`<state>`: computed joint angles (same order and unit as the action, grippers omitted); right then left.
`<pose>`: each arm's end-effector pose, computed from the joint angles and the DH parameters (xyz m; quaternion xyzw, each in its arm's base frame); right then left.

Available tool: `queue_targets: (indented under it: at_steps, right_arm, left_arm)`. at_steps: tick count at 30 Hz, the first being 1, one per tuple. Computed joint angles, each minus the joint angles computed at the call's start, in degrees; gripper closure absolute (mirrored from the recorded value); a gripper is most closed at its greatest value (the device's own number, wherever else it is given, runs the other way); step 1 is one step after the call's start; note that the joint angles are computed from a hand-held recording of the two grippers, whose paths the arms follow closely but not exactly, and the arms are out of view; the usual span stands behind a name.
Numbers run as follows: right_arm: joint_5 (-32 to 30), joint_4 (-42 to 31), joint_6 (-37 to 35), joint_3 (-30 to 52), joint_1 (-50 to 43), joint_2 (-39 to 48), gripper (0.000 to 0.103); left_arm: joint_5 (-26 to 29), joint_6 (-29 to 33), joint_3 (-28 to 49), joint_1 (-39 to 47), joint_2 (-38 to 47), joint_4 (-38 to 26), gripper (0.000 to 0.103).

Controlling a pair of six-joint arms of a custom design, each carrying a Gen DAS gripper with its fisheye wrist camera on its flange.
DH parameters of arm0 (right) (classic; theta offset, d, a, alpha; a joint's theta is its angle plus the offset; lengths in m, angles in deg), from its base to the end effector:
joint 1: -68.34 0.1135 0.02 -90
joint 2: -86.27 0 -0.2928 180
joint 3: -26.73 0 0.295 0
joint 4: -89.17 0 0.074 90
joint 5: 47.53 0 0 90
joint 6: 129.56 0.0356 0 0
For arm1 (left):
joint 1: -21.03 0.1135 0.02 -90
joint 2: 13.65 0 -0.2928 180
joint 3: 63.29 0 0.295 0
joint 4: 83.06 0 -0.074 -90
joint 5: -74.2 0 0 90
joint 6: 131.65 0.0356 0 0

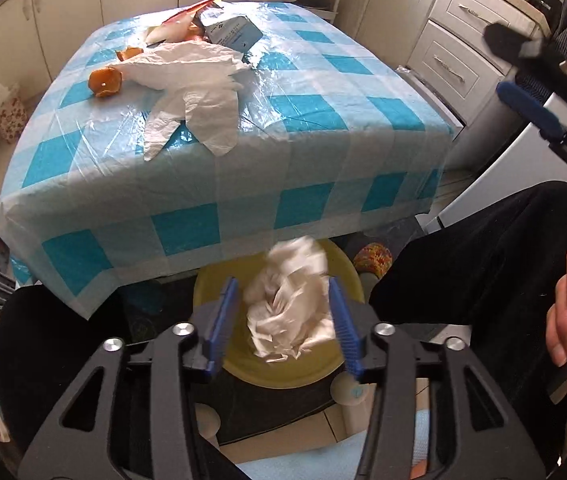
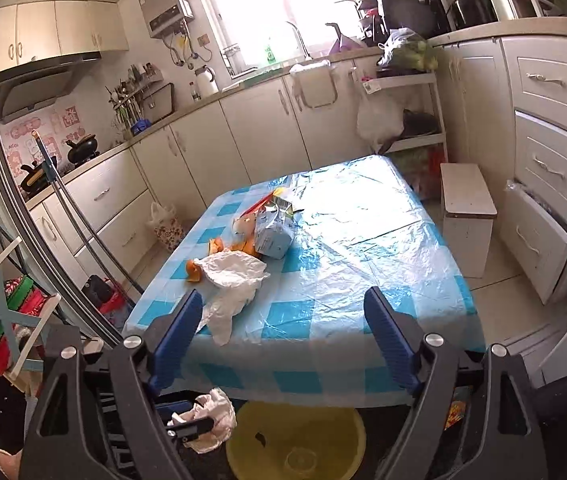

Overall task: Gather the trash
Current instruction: 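Open both tools to drop the bottle and tissue into the bucket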

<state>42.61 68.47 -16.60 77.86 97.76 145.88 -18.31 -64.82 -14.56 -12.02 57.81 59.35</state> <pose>0.2259 0.1273 0.2691 -0.0480 0.8611 0.2225 0.4547 0.2131 -0.1368 0.1819 0.0776 0.9633 -0.1020 0.2358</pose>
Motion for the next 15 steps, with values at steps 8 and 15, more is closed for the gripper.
queue_targets:
  at_steps: [8,15]
  right_arm:
    - [2.6,-1.0,-0.1,0.1,0.1,1.9,0.019]
    - [10.1,-4.5,-2.7,1.5,4.9,3.3,0.015]
  left_arm:
    - [-11.1,-4.1,-0.7,-2.2,-10.8,-3.8,0.029]
    - [-27.2,-10.4,-1.1,-5.4,-23.2,-8.4,0.016]
